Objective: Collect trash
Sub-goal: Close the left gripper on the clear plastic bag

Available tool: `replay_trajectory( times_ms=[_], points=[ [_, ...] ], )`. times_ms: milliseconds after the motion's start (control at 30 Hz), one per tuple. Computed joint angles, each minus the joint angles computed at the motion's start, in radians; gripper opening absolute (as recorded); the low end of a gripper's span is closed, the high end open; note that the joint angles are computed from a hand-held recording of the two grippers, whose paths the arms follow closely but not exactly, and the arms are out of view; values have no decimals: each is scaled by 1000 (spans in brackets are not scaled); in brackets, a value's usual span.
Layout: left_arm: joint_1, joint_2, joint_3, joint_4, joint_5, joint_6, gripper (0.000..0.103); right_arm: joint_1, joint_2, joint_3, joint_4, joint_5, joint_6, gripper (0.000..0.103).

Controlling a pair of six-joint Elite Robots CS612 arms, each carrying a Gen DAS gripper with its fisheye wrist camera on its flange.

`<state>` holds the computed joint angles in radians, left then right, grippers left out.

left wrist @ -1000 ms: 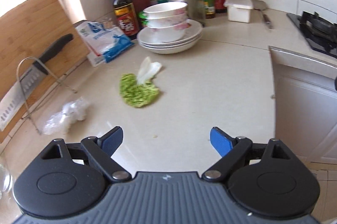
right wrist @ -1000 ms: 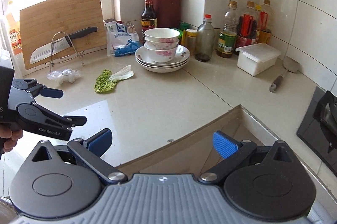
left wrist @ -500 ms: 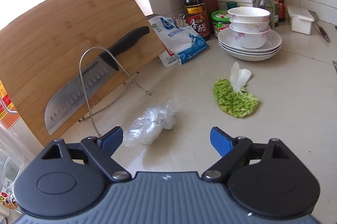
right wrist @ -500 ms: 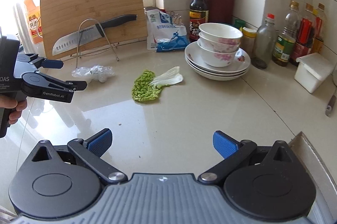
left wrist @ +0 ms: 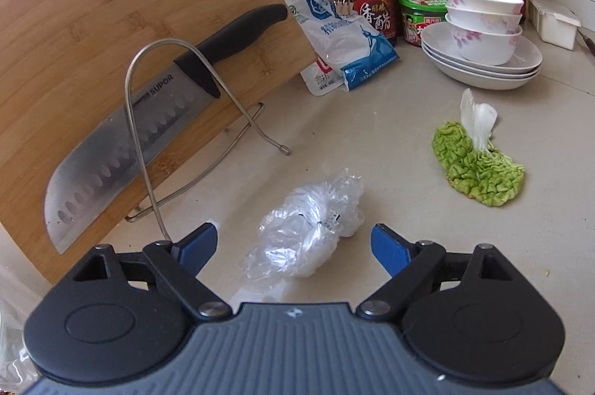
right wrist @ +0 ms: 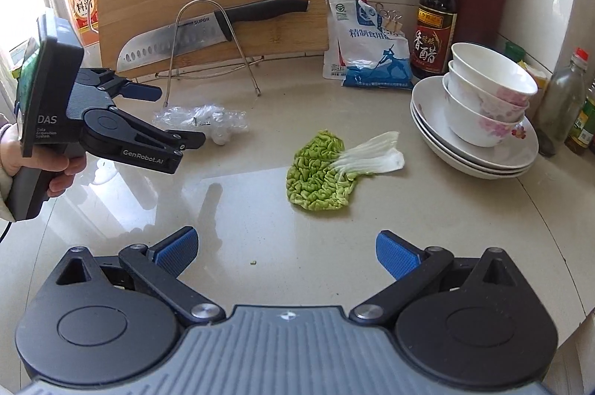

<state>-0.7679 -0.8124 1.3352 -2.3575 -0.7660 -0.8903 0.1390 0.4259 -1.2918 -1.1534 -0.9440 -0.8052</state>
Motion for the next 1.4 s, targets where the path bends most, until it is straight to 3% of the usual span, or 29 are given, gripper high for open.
replay_trajectory(
  times_ms=[200,400,433,733,1100,1400],
  points=[
    [25,7,14,-85,-68,54,84,6,-7,24,-2,-16,-1,103],
    [38,1,36,-160,-129,71,58,7,-11,43,-16,-32,8,103],
    [39,0,39,-168,-138,75,48,7,-12,47,-20,-32,11,103],
    [28,-10,49,-187,-106,54,45,23,-5,77,-124,-65,48,103],
    [7,-32,71,-255,-52,60,45,55,-71,264,-179,-79,132,102],
    [3,-39,87,-281,-25,56,45,78,-90,338,-264,-99,219,103]
  ],
)
